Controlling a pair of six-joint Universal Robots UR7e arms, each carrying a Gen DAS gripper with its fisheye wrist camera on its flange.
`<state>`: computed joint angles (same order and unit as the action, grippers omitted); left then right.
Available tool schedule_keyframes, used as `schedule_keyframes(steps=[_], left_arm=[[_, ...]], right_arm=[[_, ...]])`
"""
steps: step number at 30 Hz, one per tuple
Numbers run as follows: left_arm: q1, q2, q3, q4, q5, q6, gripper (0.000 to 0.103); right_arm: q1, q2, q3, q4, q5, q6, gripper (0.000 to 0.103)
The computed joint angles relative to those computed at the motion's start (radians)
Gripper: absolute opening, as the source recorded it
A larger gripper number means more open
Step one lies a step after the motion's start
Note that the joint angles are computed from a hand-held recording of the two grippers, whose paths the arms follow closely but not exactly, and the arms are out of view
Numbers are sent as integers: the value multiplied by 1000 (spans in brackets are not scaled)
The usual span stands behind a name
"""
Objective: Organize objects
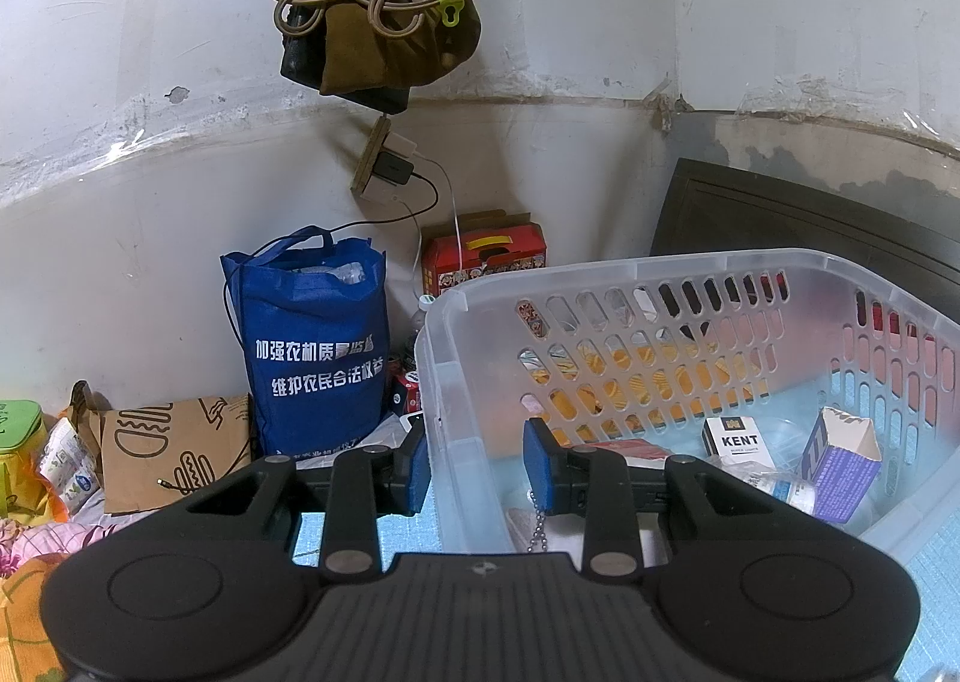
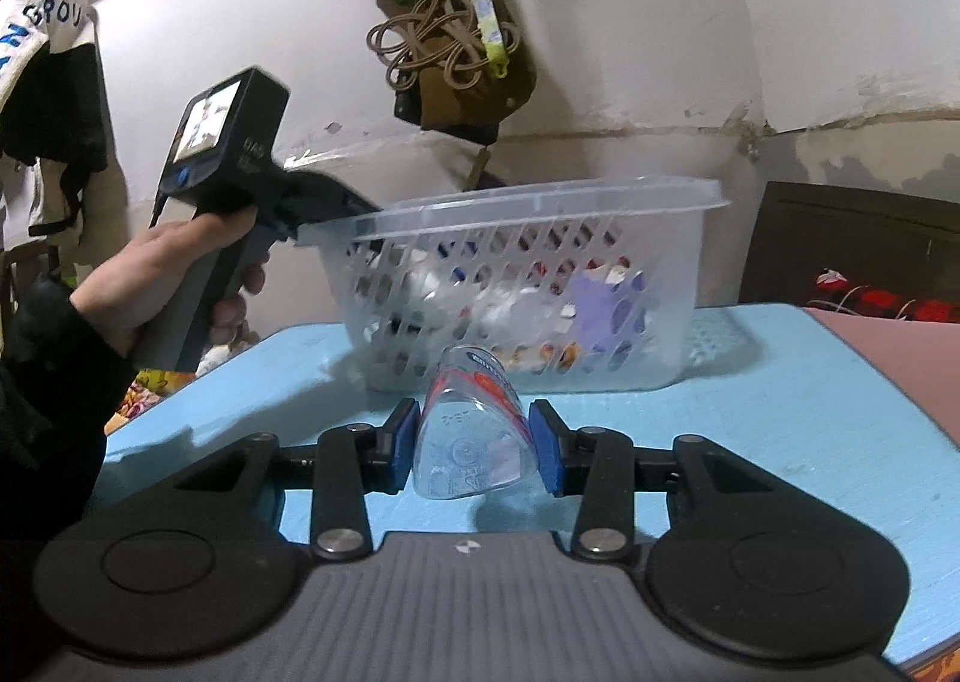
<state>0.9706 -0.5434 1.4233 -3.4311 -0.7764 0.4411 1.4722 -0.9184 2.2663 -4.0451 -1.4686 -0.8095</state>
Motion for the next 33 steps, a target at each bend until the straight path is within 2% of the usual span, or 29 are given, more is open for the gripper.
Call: schedule_keyframes(steps=[4, 7, 11, 15, 17, 18, 19, 21, 24, 27, 33], left_arm=[[0, -1, 1, -1, 1, 0, 35], [0, -1, 2, -2, 0, 0, 35], [2, 0, -1, 2, -1, -1, 35], [2, 1, -4, 3, -2, 0, 35], [2, 0, -1, 1, -2, 0, 36], [2, 0, -3, 3, -3, 0, 36], [3, 0, -2, 2, -5, 1, 36], [5, 0, -2, 3, -8, 1, 36], [7, 2, -6, 4, -9, 3, 36], [7, 2, -5, 2, -10, 3, 36], [7, 1, 0, -7, -11, 4, 36]], right_arm=[[20, -83, 2, 29, 40, 9, 44], [95, -119, -82, 96, -25, -44, 44], [178, -124, -294, 403, -163, -9, 44], [204, -56, -471, 562, -228, 17, 45], [204, -27, -533, 650, -251, 28, 64], [206, 2, -561, 641, -275, 11, 89], [208, 27, -574, 591, -301, -11, 91], [204, 50, -583, 538, -317, -24, 91], [186, 21, -550, 541, -268, 10, 93], [184, 11, -540, 538, -275, -1, 98], [171, -10, -523, 549, -267, 12, 102]])
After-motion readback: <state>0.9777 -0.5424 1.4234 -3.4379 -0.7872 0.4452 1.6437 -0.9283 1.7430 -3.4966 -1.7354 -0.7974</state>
